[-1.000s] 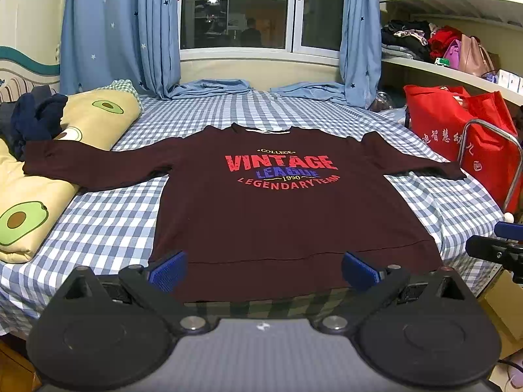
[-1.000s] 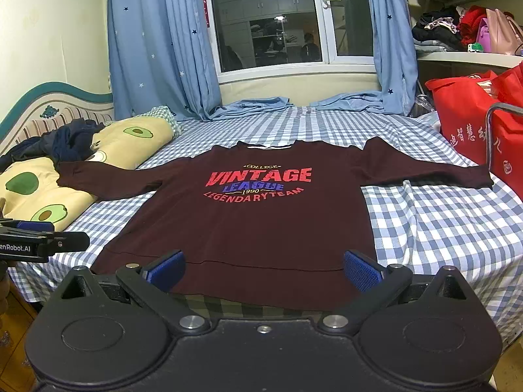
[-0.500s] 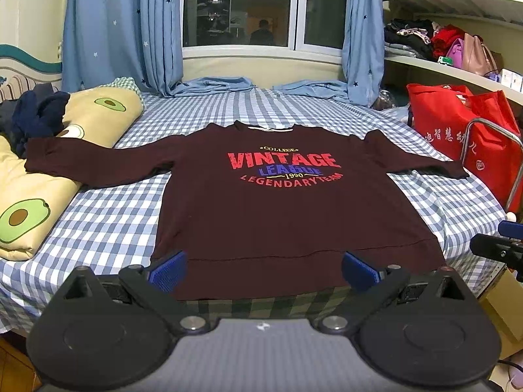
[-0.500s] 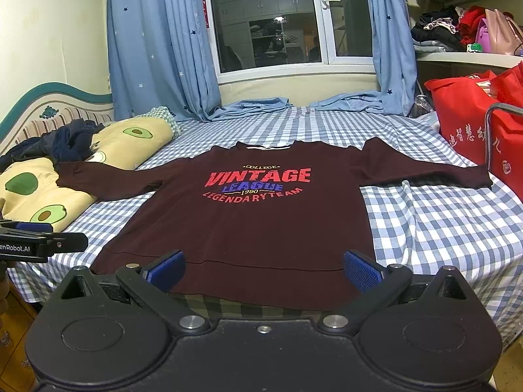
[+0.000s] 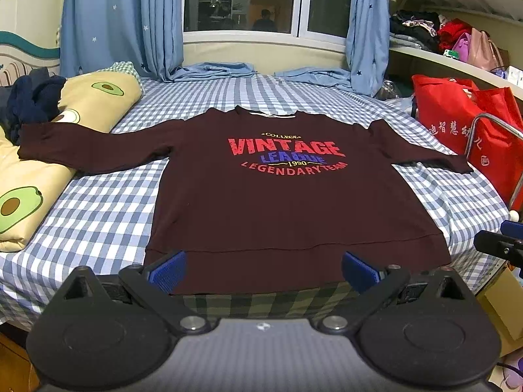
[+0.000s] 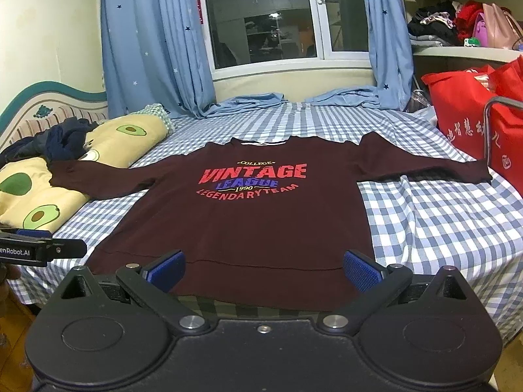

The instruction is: Fold small clothes

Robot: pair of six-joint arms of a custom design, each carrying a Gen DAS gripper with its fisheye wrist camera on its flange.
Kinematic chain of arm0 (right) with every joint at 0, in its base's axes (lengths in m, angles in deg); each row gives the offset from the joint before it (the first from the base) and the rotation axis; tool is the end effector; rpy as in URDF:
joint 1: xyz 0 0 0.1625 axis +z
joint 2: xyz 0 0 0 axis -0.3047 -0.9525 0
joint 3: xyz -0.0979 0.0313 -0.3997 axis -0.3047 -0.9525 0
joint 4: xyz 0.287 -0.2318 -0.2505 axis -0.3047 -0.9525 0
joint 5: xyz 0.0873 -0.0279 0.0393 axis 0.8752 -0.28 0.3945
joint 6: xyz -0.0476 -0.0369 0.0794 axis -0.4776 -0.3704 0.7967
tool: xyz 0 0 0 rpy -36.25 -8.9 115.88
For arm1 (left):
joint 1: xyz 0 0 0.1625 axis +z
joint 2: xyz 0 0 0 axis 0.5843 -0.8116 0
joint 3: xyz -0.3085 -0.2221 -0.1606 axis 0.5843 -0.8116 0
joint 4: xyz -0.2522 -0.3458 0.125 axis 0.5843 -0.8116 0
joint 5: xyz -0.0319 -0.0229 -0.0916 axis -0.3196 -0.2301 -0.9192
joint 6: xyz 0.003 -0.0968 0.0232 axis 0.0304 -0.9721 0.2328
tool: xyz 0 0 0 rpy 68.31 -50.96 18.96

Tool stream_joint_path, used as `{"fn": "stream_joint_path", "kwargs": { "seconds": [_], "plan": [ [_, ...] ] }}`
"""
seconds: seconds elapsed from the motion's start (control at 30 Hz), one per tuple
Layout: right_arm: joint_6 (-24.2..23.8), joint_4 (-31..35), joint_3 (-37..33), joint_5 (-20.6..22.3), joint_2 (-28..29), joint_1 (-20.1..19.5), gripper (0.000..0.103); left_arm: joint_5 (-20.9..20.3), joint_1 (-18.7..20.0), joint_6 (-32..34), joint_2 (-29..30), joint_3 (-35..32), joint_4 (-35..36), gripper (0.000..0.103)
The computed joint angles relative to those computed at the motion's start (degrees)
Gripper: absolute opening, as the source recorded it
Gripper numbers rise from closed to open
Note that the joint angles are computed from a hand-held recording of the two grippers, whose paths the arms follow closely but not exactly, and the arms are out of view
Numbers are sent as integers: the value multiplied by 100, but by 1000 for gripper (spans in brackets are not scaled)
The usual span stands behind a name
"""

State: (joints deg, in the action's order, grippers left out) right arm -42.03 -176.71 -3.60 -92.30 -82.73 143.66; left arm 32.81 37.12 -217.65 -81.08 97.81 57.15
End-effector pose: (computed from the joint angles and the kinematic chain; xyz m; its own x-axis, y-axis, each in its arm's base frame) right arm 0.4632 -0.5627 -0.0824 -0.7781 0.2917 0.5563 -0.4017 0.4498 -0.7977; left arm -0.0227 -0.6469 0.3807 -0.6625 0.4661 -0.5864 0.7301 0.5769 -0.3662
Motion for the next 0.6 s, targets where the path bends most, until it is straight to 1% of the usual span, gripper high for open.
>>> {"fn": "stream_joint_path", "kwargs": {
  "seconds": [0.13,0.23,0.33,0.4,0.53,0.6],
  "plan": [
    [139,64,39,60,-37,-89,103,-72,2,-4,178,-199,40,103],
    [259,172,77,110,-95,-171,103,-109,0,-29,395,-465,150,103],
    [268,203,73,171,-143,-263,103,-153,-8,-55,685,-845,308,103],
    [283,252,27,189,-166,-333,103,-180,-18,-78,896,-1133,430,103],
    [316,436,-82,217,-240,-503,103,-245,-48,-168,1510,-2036,842,103],
    [247,422,-125,281,-281,-602,103,-278,-71,-183,1857,-2568,1036,103]
  ]
}}
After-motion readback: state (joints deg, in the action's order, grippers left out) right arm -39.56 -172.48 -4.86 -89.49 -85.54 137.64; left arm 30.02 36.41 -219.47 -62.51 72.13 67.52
